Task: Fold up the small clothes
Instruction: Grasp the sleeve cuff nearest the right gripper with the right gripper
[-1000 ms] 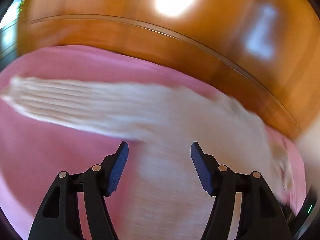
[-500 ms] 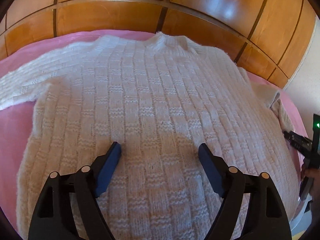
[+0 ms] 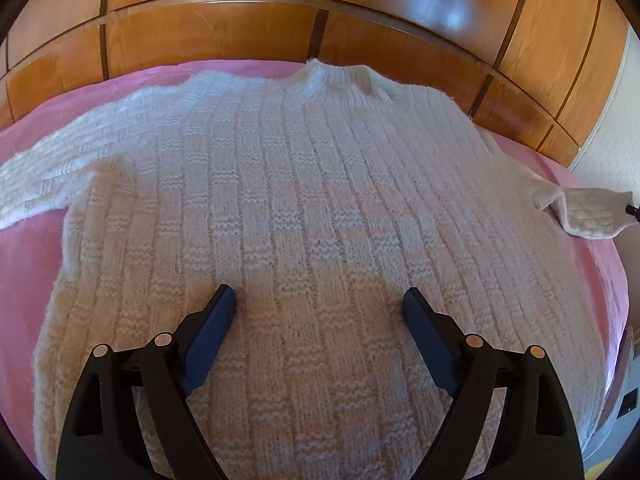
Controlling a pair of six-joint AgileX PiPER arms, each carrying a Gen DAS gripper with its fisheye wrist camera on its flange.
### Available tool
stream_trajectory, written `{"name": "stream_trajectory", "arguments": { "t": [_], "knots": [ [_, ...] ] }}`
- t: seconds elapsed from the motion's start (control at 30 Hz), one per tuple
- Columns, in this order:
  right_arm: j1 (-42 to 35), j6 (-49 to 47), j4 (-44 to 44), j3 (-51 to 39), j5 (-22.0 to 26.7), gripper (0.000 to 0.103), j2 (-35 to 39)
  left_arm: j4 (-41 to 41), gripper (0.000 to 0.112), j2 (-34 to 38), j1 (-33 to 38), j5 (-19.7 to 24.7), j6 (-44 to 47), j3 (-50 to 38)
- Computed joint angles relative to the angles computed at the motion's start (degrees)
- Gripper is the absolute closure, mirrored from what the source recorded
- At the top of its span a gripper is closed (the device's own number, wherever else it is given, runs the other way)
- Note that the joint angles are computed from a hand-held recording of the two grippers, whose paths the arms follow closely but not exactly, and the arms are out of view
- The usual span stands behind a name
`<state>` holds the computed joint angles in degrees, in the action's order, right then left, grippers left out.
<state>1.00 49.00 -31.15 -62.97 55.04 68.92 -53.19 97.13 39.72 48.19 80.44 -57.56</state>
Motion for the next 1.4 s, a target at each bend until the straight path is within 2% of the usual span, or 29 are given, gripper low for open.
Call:
{"name": "stream_trajectory", "arguments": {
  "t": [0.17, 0.27, 0.37, 0.43, 0.47, 0.5, 0.63, 0.73, 0.77, 0.87, 0.93, 1.0, 1.1, 1.17, 1.27, 1.4],
  "knots": [
    [-12.4, -3.7, 3.1, 0.6, -4.0, 0.098, 6.2, 1.0, 0.026, -0.1, -1.1, -1.5, -0.5, -0.1],
    [-15.4, -4.0, 3.1, 0.3, -5.6, 0.102, 11.2, 1.6, 0.025, 0.0, -1.6, -2.1, -0.9, -0.3],
    [-18.7, -7.7, 9.1, 1.3, -9.1, 0.099, 12.9, 1.8, 0.024, -0.1, -2.1, -3.0, -1.0, -0.1],
    [-19.7, -9.1, 11.9, 3.9, -11.9, 0.074, 10.7, 1.8, 0.023, -0.1, -2.4, -3.3, -0.9, 0.0],
    [-19.9, -9.8, 13.4, 5.3, -12.6, 0.045, 8.8, 1.7, 0.023, 0.0, -2.4, -3.3, -0.8, 0.0],
    [-21.0, -12.7, 17.2, 6.4, -13.2, 0.037, 6.9, 1.7, 0.023, 0.0, -2.3, -3.2, -0.8, 0.0],
    [-27.0, -23.9, 40.1, 16.4, -16.2, 0.037, -3.6, 1.1, 0.023, 0.2, -2.1, -2.9, -0.4, -0.1],
    [-29.7, -32.9, 56.3, 21.0, -15.1, 0.037, -5.8, 0.8, 0.023, 0.2, -2.0, -2.7, -0.1, 0.0],
    [-29.4, -34.6, 58.9, 22.1, -16.0, 0.037, -5.6, 0.8, 0.023, 0.3, -1.9, -2.7, -0.1, 0.0],
    [-24.8, -31.1, 57.0, 22.5, -21.1, 0.039, -4.2, 0.9, 0.023, 0.2, -2.0, -2.9, -0.2, 0.0],
    [-22.6, -29.7, 54.7, 19.5, -22.2, 0.050, 0.3, 0.9, 0.023, 0.2, -2.0, -2.9, -0.1, 0.0],
    [-19.6, -24.2, 46.0, 15.3, -20.2, 0.097, 3.9, 0.8, 0.023, 0.1, -2.0, -2.9, -0.1, 0.1],
    [-17.7, -15.6, 31.0, 12.6, -18.4, 0.098, 5.2, 0.7, 0.023, 0.3, -1.9, -2.9, 0.2, 0.1],
    [-19.5, -13.8, 30.6, 13.1, -18.7, 0.098, 6.9, 0.7, 0.022, 0.5, -1.7, -2.4, 0.2, -0.2],
    [-15.9, -10.8, 25.0, 11.1, -16.6, 0.098, 7.7, 0.8, 0.021, 0.6, -1.6, -2.3, 0.4, -0.2],
    [-12.7, -12.9, 28.1, 8.0, -15.4, 0.098, 4.9, 0.7, 0.021, 1.0, -1.2, -1.5, 0.4, -0.8]
  ]
}}
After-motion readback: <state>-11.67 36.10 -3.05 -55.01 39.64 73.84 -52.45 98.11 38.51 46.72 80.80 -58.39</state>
